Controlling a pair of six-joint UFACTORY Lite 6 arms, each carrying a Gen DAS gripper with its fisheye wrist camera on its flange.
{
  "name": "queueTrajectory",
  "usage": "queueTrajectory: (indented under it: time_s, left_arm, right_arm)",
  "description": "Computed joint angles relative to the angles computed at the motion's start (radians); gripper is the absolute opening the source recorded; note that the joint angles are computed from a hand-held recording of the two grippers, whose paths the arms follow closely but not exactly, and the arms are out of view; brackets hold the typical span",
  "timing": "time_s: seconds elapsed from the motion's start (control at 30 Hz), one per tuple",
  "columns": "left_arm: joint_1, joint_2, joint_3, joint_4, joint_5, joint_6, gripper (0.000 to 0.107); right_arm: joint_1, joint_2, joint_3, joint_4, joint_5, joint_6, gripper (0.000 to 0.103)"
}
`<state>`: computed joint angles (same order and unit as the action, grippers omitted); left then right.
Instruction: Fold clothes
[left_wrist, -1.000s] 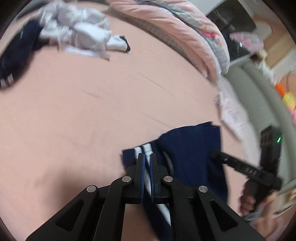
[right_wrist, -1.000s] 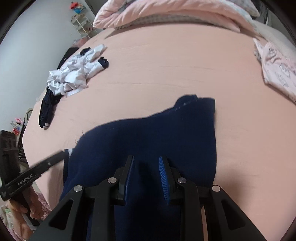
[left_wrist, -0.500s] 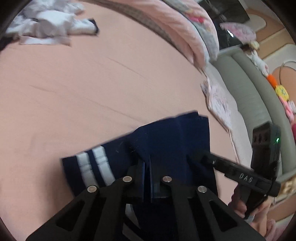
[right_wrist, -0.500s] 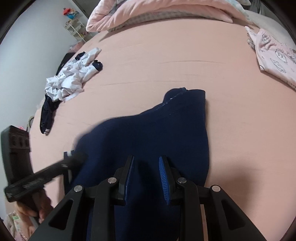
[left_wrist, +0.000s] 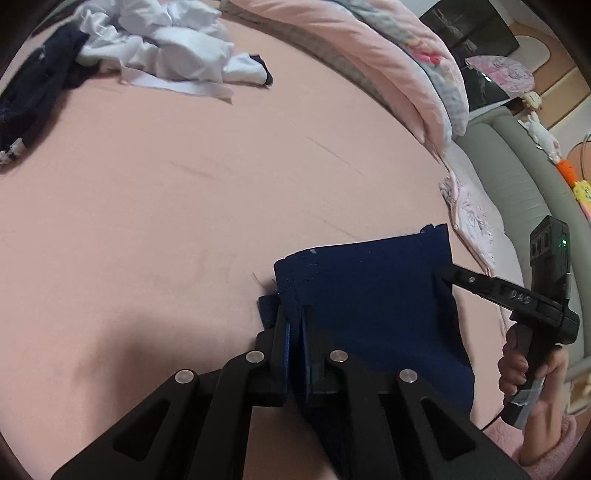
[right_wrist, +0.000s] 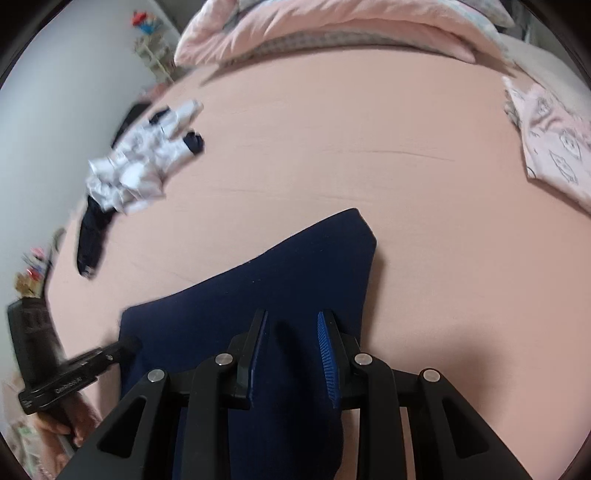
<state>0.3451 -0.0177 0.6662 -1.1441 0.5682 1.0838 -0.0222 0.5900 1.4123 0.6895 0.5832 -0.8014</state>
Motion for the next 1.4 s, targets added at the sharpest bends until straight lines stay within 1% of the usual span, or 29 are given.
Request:
queueTrajectory:
  time_s: [0.03, 0.07, 0.1, 0.2, 0.23, 0.33, 0.37, 0.4, 0.43, 0.47, 0.53, 0.57, 0.63, 0.67, 0.73, 0.8, 0.83, 0.87, 0.93, 1.0, 1.07, 1.13, 1.17, 1.2, 1.27, 1.3, 1.33, 1.37, 1.4]
  left_arm:
    - [-0.020, -0.041, -0.014, 0.057, -0.040, -0.050, 0.006]
    - [-0.026, -0.062, -0.021, 0.099, -0.053, -0.092, 0.006]
    - [-0.017, -0.078, -0.029, 0.132, -0.058, -0.129, 0.006]
    - [0.027, -0.122, -0.041, 0.198, -0.048, -0.200, 0.006]
    - [0.014, -0.141, -0.039, 0.233, -0.056, -0.246, 0.006]
    - [-0.120, -0.228, -0.036, 0.464, -0.194, -0.513, 0.010]
    - [-0.122, -0.259, -0.035, 0.493, -0.192, -0.545, 0.014]
    - [-0.113, -0.289, -0.035, 0.480, -0.179, -0.535, 0.022]
    - [-0.100, -0.294, -0.033, 0.426, -0.164, -0.487, 0.029]
    - [-0.088, -0.281, -0.027, 0.348, -0.153, -0.407, 0.042]
    - [-0.080, -0.236, -0.014, 0.151, -0.096, -0.198, 0.042]
    - [-0.068, -0.190, 0.005, 0.061, -0.024, -0.093, 0.042]
    - [-0.065, -0.078, 0.015, -0.120, 0.052, 0.115, 0.042]
    - [-0.081, -0.022, 0.026, -0.177, 0.071, 0.177, 0.041]
    - [-0.124, 0.053, 0.047, -0.176, 0.009, 0.200, 0.041]
    - [-0.148, 0.049, 0.017, -0.175, -0.064, 0.222, 0.034]
    - [-0.149, 0.017, -0.006, -0.165, -0.084, 0.215, 0.034]
    - [-0.154, -0.024, -0.021, -0.120, -0.099, 0.167, 0.034]
    - [-0.162, -0.123, -0.057, -0.102, -0.085, 0.166, 0.034]
    - [-0.225, -0.216, -0.082, -0.038, -0.106, 0.108, 0.034]
    - [-0.326, -0.262, -0.102, 0.097, -0.171, -0.059, 0.034]
    - [-0.413, -0.261, -0.113, 0.191, -0.229, -0.173, 0.034]
    - [-0.452, -0.246, -0.111, 0.252, -0.261, -0.236, 0.034]
    - [-0.494, -0.230, -0.105, 0.356, -0.289, -0.341, 0.034]
    - [-0.571, -0.176, -0.126, 0.565, -0.370, -0.512, 0.035]
    - [-0.577, -0.167, -0.133, 0.670, -0.364, -0.592, 0.037]
    - [-0.563, -0.199, -0.136, 0.768, -0.316, -0.680, 0.037]
    - [-0.539, -0.245, -0.137, 0.824, -0.247, -0.726, 0.037]
    - [-0.511, -0.286, -0.140, 0.839, -0.185, -0.730, 0.036]
  right_arm:
    - [0.004, -0.019, -0.017, 0.002, -0.016, -0.002, 0.026]
    - [-0.003, -0.040, -0.037, 0.039, -0.019, -0.039, 0.026]
    - [-0.012, -0.061, -0.054, 0.078, -0.015, -0.077, 0.026]
    - [-0.029, -0.073, -0.058, 0.051, -0.041, -0.059, 0.026]
    - [-0.036, -0.067, -0.051, 0.052, -0.040, -0.062, 0.026]
    - [-0.041, -0.035, -0.012, 0.047, -0.010, -0.089, 0.026]
    - [-0.028, -0.038, -0.016, 0.047, -0.017, -0.105, 0.026]
    - [-0.014, -0.042, -0.021, 0.053, -0.024, -0.120, 0.026]
    - [0.000, -0.045, -0.025, 0.058, -0.030, -0.135, 0.026]
    - [0.006, -0.041, -0.020, 0.068, -0.023, -0.146, 0.026]
    - [0.029, 0.009, 0.022, 0.061, -0.005, -0.143, 0.026]
    - [0.042, 0.038, 0.047, 0.055, 0.004, -0.140, 0.026]
    - [0.052, 0.119, 0.127, -0.010, 0.027, -0.064, 0.026]
    - [0.043, 0.156, 0.165, -0.011, 0.042, -0.045, 0.026]
    - [0.021, 0.201, 0.215, 0.008, 0.054, -0.028, 0.026]
    - [0.001, 0.200, 0.227, 0.009, 0.026, -0.016, 0.026]
    - [-0.008, 0.198, 0.229, -0.004, 0.005, -0.008, 0.026]
    - [-0.024, 0.203, 0.241, -0.006, 0.009, -0.003, 0.026]
    - [-0.040, 0.124, 0.158, 0.002, -0.007, -0.038, 0.026]
    - [-0.050, -0.023, -0.022, 0.103, -0.055, -0.185, 0.026]
    - [-0.051, -0.195, -0.231, 0.190, -0.029, -0.334, 0.026]
    - [-0.050, -0.338, -0.432, 0.274, -0.048, -0.455, 0.026]
    - [-0.046, -0.399, -0.528, 0.317, -0.080, -0.516, 0.026]
    - [-0.038, -0.459, -0.623, 0.365, -0.117, -0.580, 0.026]
    - [-0.022, -0.493, -0.744, 0.444, -0.204, -0.705, 0.026]
    - [-0.026, -0.470, -0.762, 0.495, -0.227, -0.780, 0.026]
    - [-0.055, -0.451, -0.757, 0.504, -0.209, -0.812, 0.024]
    - [-0.100, -0.437, -0.741, 0.472, -0.161, -0.804, 0.021]
    - [-0.160, -0.416, -0.704, 0.398, -0.086, -0.753, 0.022]
